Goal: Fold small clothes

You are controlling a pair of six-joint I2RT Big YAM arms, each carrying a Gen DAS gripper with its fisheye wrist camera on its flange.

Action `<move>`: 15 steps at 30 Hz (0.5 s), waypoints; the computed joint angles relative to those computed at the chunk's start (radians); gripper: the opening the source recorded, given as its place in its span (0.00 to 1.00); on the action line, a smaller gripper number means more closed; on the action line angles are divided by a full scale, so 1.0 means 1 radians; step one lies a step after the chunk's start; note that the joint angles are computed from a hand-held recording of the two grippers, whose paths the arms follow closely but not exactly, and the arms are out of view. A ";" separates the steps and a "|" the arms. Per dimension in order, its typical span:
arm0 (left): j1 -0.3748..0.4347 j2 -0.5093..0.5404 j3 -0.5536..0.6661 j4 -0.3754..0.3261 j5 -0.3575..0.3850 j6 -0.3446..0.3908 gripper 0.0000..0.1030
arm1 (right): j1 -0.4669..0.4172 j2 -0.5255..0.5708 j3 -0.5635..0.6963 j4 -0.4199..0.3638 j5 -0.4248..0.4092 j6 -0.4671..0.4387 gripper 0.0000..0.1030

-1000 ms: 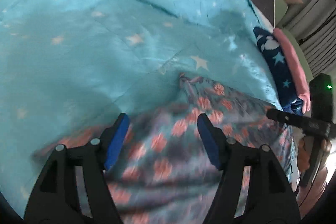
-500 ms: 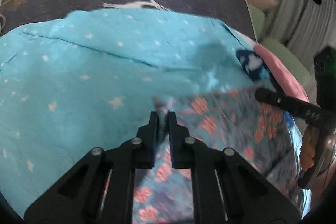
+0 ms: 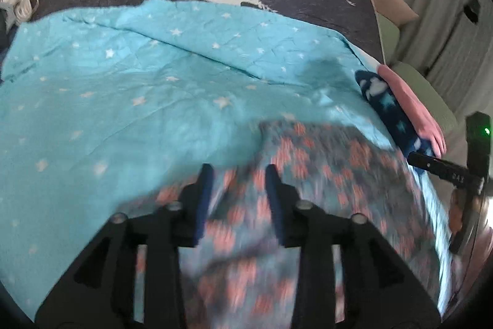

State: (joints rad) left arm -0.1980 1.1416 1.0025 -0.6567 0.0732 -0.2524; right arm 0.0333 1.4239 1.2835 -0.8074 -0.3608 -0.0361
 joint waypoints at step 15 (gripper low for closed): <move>0.015 -0.865 -0.412 -0.555 0.005 -0.170 0.55 | -0.516 -0.481 -0.368 -0.503 -0.158 -0.352 0.28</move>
